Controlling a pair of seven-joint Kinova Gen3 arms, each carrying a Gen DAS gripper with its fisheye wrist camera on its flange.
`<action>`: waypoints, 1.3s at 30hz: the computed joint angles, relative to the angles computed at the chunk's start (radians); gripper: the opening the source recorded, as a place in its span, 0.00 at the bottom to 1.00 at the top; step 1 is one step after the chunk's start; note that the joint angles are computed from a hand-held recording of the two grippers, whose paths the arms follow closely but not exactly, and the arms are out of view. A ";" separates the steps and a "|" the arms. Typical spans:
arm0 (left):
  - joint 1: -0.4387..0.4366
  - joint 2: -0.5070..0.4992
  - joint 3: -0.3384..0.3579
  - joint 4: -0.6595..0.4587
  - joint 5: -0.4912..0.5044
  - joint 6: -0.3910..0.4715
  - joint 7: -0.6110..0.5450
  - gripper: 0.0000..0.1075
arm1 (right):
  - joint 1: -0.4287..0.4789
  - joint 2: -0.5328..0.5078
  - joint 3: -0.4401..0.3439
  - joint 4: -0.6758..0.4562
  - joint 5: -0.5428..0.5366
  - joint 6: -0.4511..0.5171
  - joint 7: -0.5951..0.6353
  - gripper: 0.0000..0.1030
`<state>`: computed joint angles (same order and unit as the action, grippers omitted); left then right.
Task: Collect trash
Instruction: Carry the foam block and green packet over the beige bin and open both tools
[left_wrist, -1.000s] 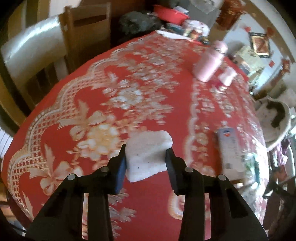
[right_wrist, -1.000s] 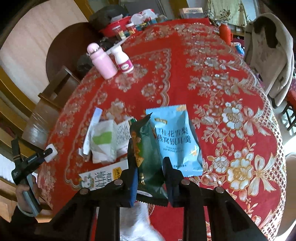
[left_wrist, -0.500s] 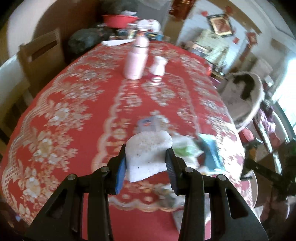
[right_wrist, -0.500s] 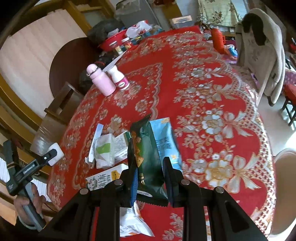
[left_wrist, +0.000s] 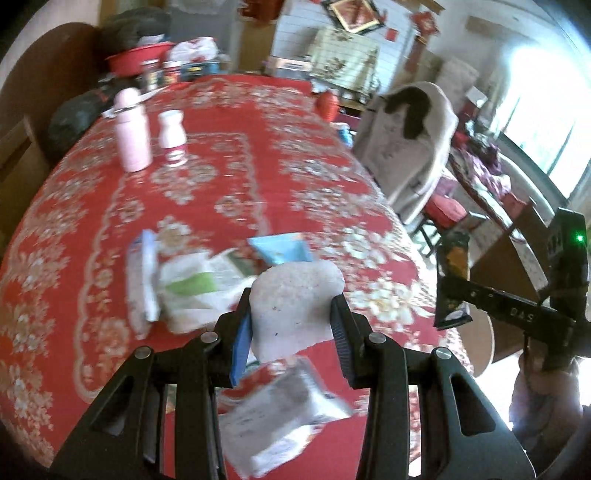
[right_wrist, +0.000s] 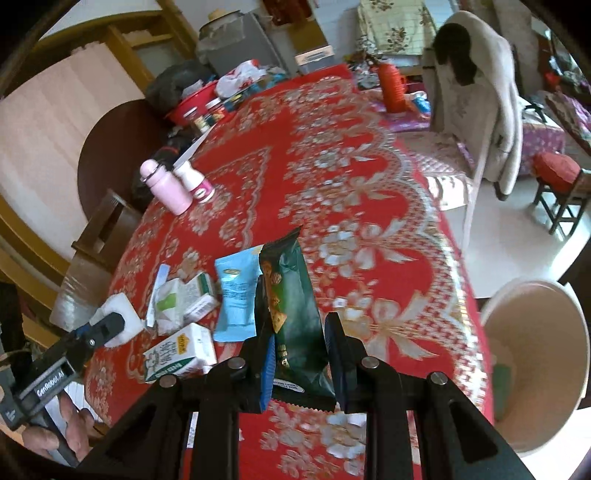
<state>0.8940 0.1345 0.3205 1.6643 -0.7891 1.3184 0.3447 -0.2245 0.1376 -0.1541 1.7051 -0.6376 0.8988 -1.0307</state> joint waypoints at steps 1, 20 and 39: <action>-0.003 0.016 0.000 -0.020 -0.005 -0.007 -0.017 0.34 | 0.006 -0.002 0.005 0.002 -0.001 0.002 0.003 0.23; 0.041 0.235 -0.145 -0.294 0.059 -0.212 -0.330 0.35 | 0.188 -0.039 0.122 0.042 0.016 0.041 0.035 0.23; 0.031 0.435 -0.261 -0.529 0.301 -0.462 -0.602 0.40 | 0.334 0.042 0.158 0.007 0.097 0.029 0.009 0.23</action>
<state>0.9246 0.5699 0.0591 1.1350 -0.4878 0.8564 -0.2578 0.1099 0.1799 0.0039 1.7125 -0.5409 0.9282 -1.0218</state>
